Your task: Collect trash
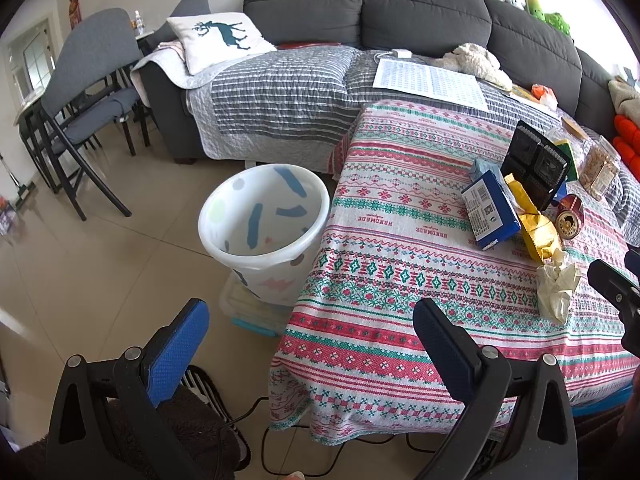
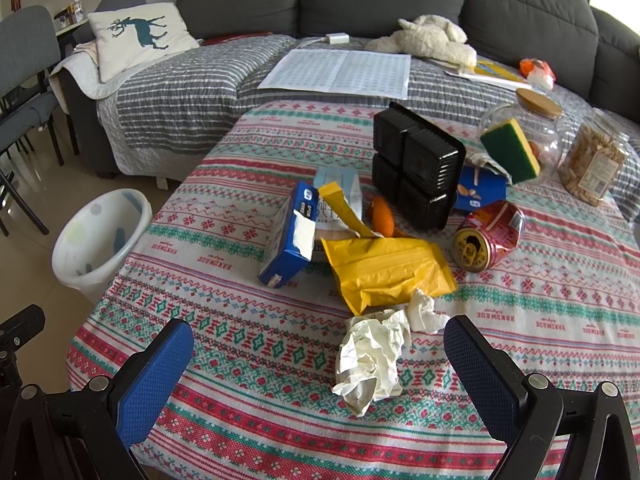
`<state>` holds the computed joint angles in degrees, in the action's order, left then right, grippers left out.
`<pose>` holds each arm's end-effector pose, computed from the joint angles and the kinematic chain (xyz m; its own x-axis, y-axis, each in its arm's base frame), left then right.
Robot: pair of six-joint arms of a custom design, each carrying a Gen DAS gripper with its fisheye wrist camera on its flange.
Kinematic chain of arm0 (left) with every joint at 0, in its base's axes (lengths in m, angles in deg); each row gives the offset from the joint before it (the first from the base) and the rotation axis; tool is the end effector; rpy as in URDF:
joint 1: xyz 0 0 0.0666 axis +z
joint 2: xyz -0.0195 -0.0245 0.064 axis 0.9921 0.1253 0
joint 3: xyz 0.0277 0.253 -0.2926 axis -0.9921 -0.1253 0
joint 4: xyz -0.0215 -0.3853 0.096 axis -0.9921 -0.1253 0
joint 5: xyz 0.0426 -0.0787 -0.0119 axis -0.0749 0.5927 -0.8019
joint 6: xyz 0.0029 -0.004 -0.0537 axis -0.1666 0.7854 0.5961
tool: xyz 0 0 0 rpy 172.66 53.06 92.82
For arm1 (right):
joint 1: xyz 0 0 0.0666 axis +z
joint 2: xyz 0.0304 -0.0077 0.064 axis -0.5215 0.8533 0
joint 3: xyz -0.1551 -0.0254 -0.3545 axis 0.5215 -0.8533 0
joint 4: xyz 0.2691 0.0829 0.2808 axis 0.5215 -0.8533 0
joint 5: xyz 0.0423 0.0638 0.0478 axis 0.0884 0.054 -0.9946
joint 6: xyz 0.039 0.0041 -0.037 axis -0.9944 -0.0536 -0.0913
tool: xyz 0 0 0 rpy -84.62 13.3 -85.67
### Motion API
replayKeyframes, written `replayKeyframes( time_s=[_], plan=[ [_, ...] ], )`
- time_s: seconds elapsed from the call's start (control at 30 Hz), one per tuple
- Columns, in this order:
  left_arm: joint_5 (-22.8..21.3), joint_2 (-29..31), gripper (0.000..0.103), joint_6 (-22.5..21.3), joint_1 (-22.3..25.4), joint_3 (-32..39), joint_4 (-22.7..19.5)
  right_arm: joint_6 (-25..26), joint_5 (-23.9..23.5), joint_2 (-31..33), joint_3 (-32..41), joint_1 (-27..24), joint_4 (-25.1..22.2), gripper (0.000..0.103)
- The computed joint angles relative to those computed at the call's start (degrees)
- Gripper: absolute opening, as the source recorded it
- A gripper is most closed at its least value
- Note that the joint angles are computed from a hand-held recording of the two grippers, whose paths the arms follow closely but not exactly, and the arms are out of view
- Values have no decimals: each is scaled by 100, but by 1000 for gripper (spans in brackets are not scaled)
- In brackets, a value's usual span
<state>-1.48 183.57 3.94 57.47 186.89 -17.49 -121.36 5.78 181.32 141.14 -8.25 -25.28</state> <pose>0.6606 -0.3095 0.4400 -0.7093 0.3107 -0.6328 0.3571 0.9323 0.0574 0.5758 0.2244 0.4309 -0.6334 0.3310 -0.6994 0.4802 0.8770 -0.0198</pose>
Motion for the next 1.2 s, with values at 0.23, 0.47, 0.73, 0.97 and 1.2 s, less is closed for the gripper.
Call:
replayKeyframes(
  time_s=[0.23,0.47,0.73,0.97,1.2],
  plan=[
    [5,36,103,24,7,76,-54,-18,-32,-9,-13,-10,14,103],
    [-32,106,103,58,0,205,-80,-54,-144,-45,-55,-38,95,103],
    [-61,115,103,72,-4,209,0,-6,-217,-78,-64,-40,191,103],
    [-64,220,103,141,-14,379,-128,-40,-294,-72,-37,-69,159,103],
    [-186,207,103,162,-35,342,-25,-39,-291,-63,4,-93,101,103]
  ],
)
